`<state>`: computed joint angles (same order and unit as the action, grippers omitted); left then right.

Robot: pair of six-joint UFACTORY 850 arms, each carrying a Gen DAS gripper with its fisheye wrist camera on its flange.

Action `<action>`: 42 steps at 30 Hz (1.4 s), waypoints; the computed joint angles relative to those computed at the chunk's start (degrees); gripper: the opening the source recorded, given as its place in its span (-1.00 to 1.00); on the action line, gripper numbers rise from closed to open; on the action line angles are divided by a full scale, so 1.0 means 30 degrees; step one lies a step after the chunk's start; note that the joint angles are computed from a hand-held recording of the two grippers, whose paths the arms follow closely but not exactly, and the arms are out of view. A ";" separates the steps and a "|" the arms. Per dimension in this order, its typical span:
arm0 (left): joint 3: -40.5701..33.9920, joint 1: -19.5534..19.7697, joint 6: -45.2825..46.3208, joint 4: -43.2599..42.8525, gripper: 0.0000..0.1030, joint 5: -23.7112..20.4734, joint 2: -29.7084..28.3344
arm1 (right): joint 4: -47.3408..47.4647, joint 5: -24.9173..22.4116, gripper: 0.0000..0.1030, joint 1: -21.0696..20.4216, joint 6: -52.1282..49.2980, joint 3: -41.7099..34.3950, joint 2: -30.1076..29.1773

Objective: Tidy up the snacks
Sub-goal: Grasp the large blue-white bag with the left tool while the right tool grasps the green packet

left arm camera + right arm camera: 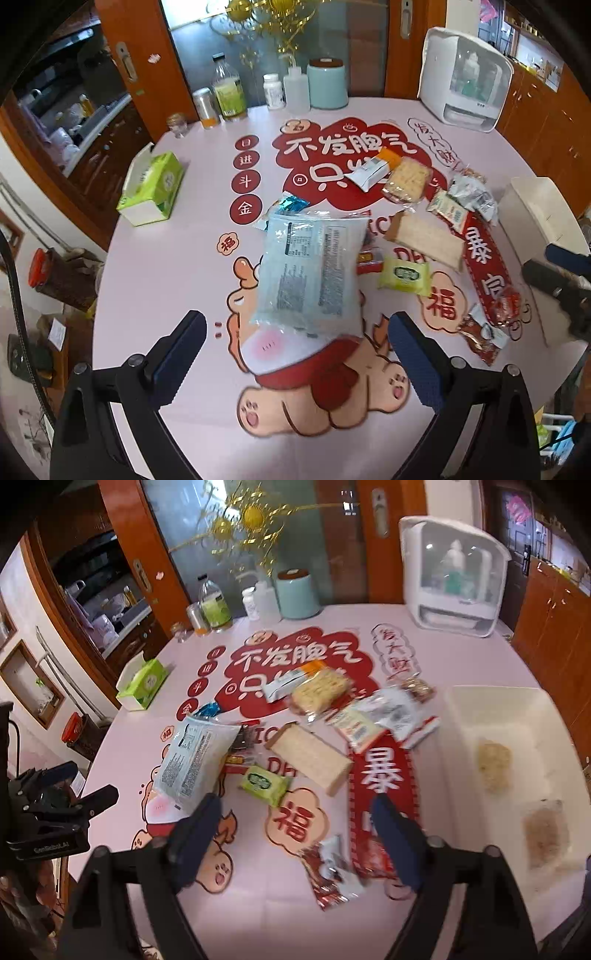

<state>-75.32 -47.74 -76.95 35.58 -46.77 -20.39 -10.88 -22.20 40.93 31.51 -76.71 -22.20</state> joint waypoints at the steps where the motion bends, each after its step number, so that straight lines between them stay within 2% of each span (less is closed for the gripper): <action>1: 0.0076 0.0395 0.0445 -0.0259 0.92 0.0473 -0.0123 | -0.0206 -0.0234 0.54 0.0147 -0.0037 -0.0520 -0.0593; 5: 0.0030 0.1843 0.2412 -0.2103 0.92 0.2632 -0.0994 | -0.0946 -0.1151 0.53 0.0515 -0.1095 -0.2365 -0.2784; 7: -0.0238 0.2645 0.4237 -0.3930 0.92 0.3650 -0.1800 | -0.0675 -0.1202 0.52 0.0541 -0.2514 -0.3062 -0.3708; 11: -0.0922 0.3599 0.6879 -0.6973 0.92 0.4591 -0.3339 | 0.1118 -0.1605 0.50 0.0462 -0.6108 -0.4554 -0.5407; 15: -0.1204 0.4198 0.9308 -1.0192 0.92 0.5716 -0.4201 | 0.0688 -0.1751 0.50 0.0657 -0.7569 -0.5643 -0.6654; 23: -0.2660 0.4146 0.9851 -0.9711 0.92 0.4712 -0.5562 | 0.2558 -0.2805 0.49 0.0660 -1.1843 -0.7351 -0.8395; 24: -0.2887 0.4140 0.9899 -0.9730 0.99 0.4514 -0.5783 | 0.2788 -0.2965 0.47 0.0632 -1.2125 -0.7509 -0.8559; 28: -0.3522 0.4215 1.0391 -1.0244 1.00 0.4239 -0.6417 | 0.5159 -0.3249 0.28 0.0331 -1.4028 -0.7941 -0.8907; 31: -0.4266 0.4057 1.0228 -0.9597 1.00 0.3626 -0.7044 | 0.5145 -0.3110 0.10 0.0365 -1.4129 -0.8050 -0.8942; 33: -0.4933 0.3807 0.9967 -0.8731 1.00 0.2846 -0.7581 | 0.5133 -0.3128 -0.11 0.0377 -1.3987 -0.8110 -0.8950; 36: -0.5956 0.3347 0.9269 -0.7243 1.00 0.1843 -0.8290 | 0.4904 -0.3128 -0.17 0.0416 -1.3289 -0.8099 -0.8937; 42: -0.6429 0.3244 0.9058 -0.7139 0.98 0.1781 -0.8595 | 0.5193 -0.3102 -0.19 0.0462 -1.2314 -0.7296 -0.8425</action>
